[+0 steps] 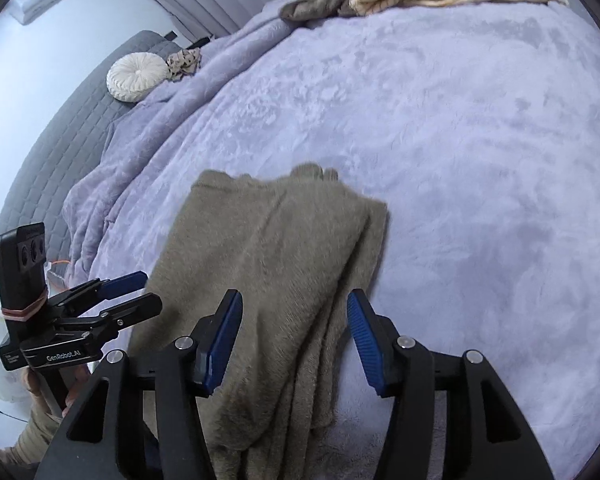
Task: Fold small clothes
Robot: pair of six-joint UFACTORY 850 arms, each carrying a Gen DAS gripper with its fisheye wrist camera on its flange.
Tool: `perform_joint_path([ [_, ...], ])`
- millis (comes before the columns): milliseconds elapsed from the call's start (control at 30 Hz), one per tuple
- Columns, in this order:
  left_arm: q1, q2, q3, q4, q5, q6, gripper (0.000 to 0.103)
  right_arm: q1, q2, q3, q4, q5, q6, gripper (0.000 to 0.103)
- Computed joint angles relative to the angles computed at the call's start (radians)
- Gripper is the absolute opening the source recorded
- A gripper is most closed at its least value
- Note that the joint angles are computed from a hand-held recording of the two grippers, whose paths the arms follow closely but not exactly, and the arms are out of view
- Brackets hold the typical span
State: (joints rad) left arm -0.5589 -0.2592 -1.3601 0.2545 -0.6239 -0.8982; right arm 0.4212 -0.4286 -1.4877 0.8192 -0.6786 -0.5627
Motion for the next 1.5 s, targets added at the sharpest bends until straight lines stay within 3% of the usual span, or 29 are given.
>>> perform_joint_path([
  [133,0.015,-0.108,-0.119,0.073,-0.148,-0.024,0.072,0.020,-0.054,-0.092,-0.002,-0.045,-0.037,0.059],
  [200,0.034,-0.141,-0.141,0.046,-0.176,0.001,0.072,0.027,-0.109,-0.151,-0.036,-0.086,-0.009,0.059],
  [333,0.048,-0.169,-0.151,0.020,-0.188,0.032,0.072,0.021,-0.189,-0.213,-0.097,-0.106,0.070,0.058],
  [433,0.051,-0.178,-0.151,0.005,-0.184,0.060,0.072,-0.004,-0.221,-0.225,-0.035,-0.129,0.059,0.058],
  [633,0.063,-0.186,-0.144,-0.040,-0.169,0.086,0.073,0.007,-0.234,-0.242,-0.092,-0.124,0.075,0.058],
  [767,0.053,-0.155,-0.131,-0.023,-0.176,0.061,0.072,0.039,-0.182,-0.222,-0.210,-0.093,0.127,0.058],
  [900,0.017,-0.075,-0.065,0.005,-0.154,0.027,0.072,0.069,-0.045,-0.090,-0.184,-0.045,-0.012,0.058],
  [1067,-0.049,-0.002,0.007,0.032,-0.154,0.024,0.072,0.106,0.090,0.066,-0.129,-0.042,-0.208,0.058],
  [1233,-0.070,0.021,0.051,0.054,-0.158,0.004,0.073,0.126,0.099,0.114,-0.252,-0.041,-0.171,0.058],
  [1333,-0.062,0.032,0.069,0.027,-0.133,0.019,0.074,0.108,0.102,0.140,-0.219,-0.043,-0.213,0.058],
  [1367,-0.068,0.026,0.063,0.046,-0.146,0.007,0.079,0.107,0.105,0.147,-0.215,-0.037,-0.226,0.058],
  [1500,-0.084,0.026,0.041,0.077,-0.189,-0.017,0.079,0.127,0.122,0.153,-0.283,-0.015,-0.177,0.058],
])
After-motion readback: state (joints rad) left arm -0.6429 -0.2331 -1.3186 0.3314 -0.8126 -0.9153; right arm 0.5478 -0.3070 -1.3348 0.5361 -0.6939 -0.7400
